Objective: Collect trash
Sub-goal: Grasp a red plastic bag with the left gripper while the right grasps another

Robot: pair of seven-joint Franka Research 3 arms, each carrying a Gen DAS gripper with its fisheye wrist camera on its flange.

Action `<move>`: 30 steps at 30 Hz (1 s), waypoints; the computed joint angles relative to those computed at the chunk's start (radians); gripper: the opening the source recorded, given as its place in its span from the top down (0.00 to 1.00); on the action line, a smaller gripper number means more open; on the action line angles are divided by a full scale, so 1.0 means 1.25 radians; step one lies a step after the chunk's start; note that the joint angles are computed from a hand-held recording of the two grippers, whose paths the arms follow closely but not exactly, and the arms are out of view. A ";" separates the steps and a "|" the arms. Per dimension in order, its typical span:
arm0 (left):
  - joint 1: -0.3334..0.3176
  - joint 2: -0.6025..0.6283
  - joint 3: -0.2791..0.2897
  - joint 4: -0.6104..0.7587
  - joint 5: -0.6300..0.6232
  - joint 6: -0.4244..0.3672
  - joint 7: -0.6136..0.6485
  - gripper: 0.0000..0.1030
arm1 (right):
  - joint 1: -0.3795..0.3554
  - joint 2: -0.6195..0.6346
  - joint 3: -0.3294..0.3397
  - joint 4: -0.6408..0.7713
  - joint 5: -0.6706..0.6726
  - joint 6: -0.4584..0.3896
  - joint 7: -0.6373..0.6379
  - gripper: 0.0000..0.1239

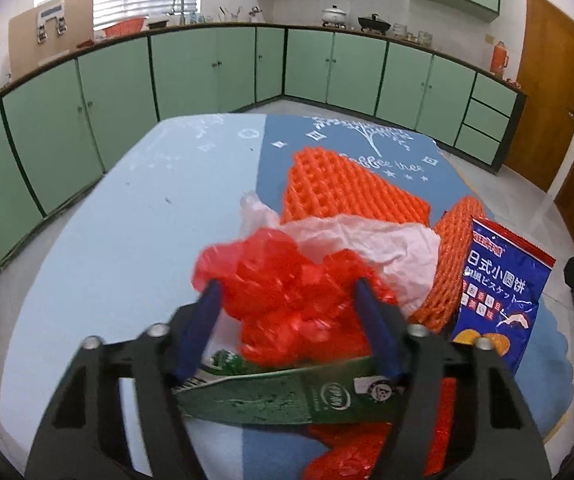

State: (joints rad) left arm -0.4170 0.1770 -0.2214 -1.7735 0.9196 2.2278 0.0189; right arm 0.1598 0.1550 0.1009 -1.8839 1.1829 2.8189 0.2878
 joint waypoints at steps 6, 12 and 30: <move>-0.001 -0.002 0.002 -0.008 0.026 0.033 -0.009 0.84 | 0.004 -0.005 0.005 -0.002 0.005 -0.012 -0.015 0.33; -0.003 -0.033 0.000 -0.024 0.082 0.033 -0.067 0.90 | 0.013 -0.016 0.006 -0.004 0.026 -0.033 -0.044 0.35; 0.000 -0.156 -0.076 -0.119 0.092 -0.087 -0.133 0.91 | 0.043 -0.090 -0.021 -0.066 0.048 -0.179 -0.072 0.46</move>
State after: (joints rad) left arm -0.4169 -0.0181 -0.3170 -1.9222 1.0349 2.1188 -0.1479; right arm 0.2138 0.0424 0.0743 -1.9661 1.2434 2.5948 0.1980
